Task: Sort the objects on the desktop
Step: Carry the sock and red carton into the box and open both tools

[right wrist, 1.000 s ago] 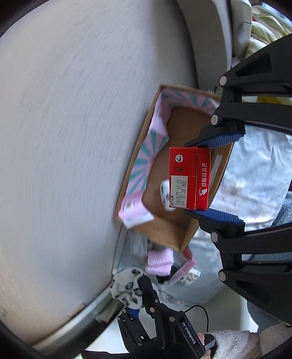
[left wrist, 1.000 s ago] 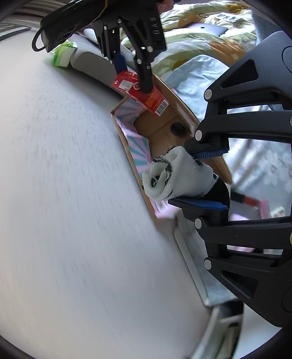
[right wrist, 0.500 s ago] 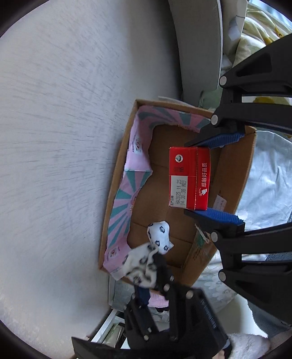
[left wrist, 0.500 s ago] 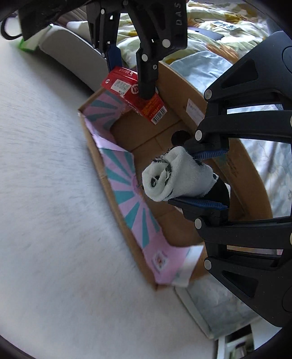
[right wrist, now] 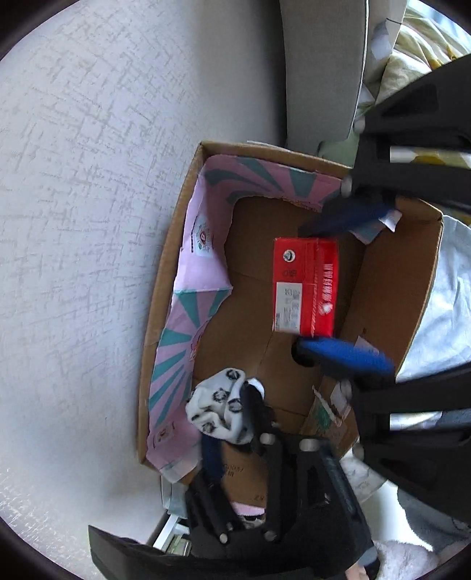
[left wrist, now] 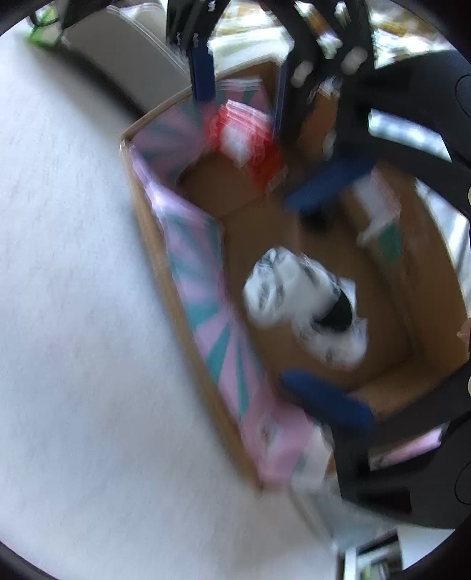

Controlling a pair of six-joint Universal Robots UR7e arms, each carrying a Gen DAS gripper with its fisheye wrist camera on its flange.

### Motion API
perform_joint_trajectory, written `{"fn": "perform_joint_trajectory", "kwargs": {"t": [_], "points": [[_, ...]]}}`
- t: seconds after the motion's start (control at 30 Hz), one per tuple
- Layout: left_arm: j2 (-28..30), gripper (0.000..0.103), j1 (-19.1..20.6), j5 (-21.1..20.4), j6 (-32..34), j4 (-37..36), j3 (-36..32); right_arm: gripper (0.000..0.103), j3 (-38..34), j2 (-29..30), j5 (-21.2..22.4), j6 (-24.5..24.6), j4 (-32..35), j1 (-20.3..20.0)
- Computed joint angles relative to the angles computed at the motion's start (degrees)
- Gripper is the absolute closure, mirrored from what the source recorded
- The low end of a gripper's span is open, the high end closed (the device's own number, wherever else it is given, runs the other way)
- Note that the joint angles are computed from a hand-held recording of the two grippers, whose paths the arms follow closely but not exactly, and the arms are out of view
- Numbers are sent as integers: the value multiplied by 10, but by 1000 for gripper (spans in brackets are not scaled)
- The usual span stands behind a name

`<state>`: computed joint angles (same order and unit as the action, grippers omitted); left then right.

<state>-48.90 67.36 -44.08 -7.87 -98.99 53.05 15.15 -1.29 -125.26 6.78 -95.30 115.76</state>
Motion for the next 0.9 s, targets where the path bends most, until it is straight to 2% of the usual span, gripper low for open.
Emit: {"fn": "perform_joint_trajectory", "kwargs": {"t": [0.03,0.07,0.13,0.23,0.4,0.5,0.57,0.8,0.9], "points": [[-8,0,1,-13,12,-23,7,17,23,-13,3,3,-14,-1],[-12,0,7,-49,11,-22,-2,0,49,-27,8,4,-31,-2],[-17,0,13,-91,-1,-14,-18,0,108,-59,25,0,-80,-5],[-40,0,2,-57,7,-40,8,0,158,-86,24,-2,-126,-3],[-77,0,-8,-77,3,-51,31,0,215,-118,59,-4,-186,1],[-86,0,-14,-75,11,-67,40,0,189,-104,59,-2,-178,7],[-96,0,-15,-81,21,-95,64,0,189,-104,56,-4,-183,11],[-160,0,-23,-95,25,-118,119,0,212,-116,70,4,-228,23],[-185,0,-27,-90,24,-115,140,0,204,-112,70,19,-212,29]]}}
